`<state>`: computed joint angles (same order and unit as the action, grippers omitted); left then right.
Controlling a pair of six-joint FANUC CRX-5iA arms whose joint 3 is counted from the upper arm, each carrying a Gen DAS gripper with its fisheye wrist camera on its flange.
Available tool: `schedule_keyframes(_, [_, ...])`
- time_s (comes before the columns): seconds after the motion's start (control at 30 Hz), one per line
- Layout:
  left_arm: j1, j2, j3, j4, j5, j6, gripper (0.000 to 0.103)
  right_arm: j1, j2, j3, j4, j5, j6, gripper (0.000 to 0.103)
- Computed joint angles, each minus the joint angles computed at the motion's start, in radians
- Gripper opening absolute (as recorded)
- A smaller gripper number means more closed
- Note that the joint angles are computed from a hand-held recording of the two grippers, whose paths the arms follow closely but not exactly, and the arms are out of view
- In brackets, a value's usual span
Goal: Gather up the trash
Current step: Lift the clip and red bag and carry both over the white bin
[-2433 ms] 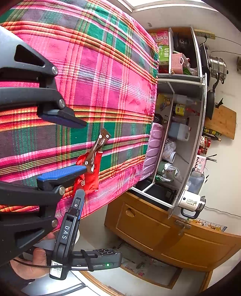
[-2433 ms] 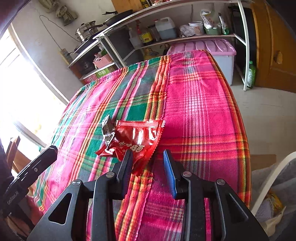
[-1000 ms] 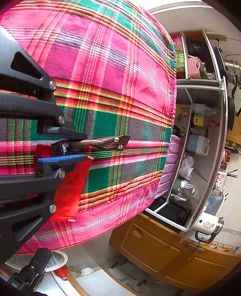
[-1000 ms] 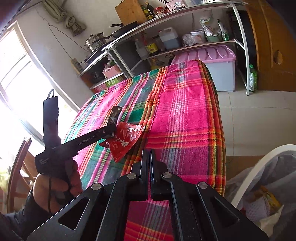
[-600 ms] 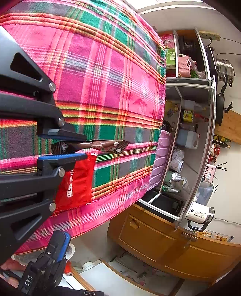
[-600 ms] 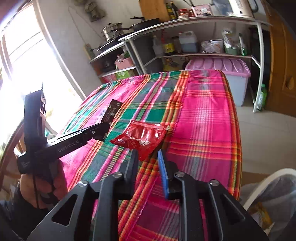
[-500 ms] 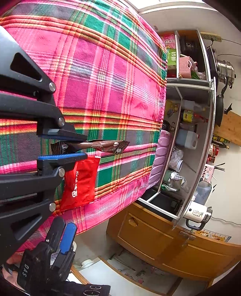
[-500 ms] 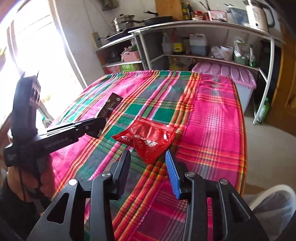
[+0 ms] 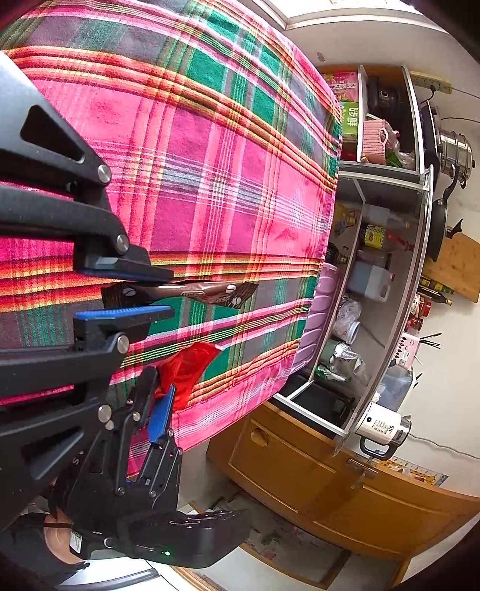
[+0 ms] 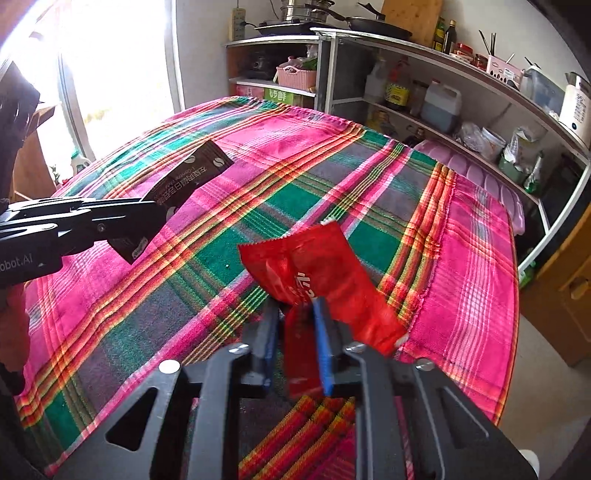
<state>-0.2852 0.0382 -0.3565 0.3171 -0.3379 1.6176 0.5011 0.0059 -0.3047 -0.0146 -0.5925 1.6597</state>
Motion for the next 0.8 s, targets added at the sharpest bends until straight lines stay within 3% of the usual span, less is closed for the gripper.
schedule_keyframes(0.23, [-0.012, -0.008, -0.018, 0.044, 0.013, -0.048, 0.013, -0.012, -0.041, -0.01, -0.046, -0.006, -0.041, 0.008])
schedule_keyframes(0.8, [-0.12, -0.083, -0.041, 0.019, 0.014, -0.031, 0.013, 0.015, -0.37, -0.242, 0.042, 0.038, -0.275, 0.006])
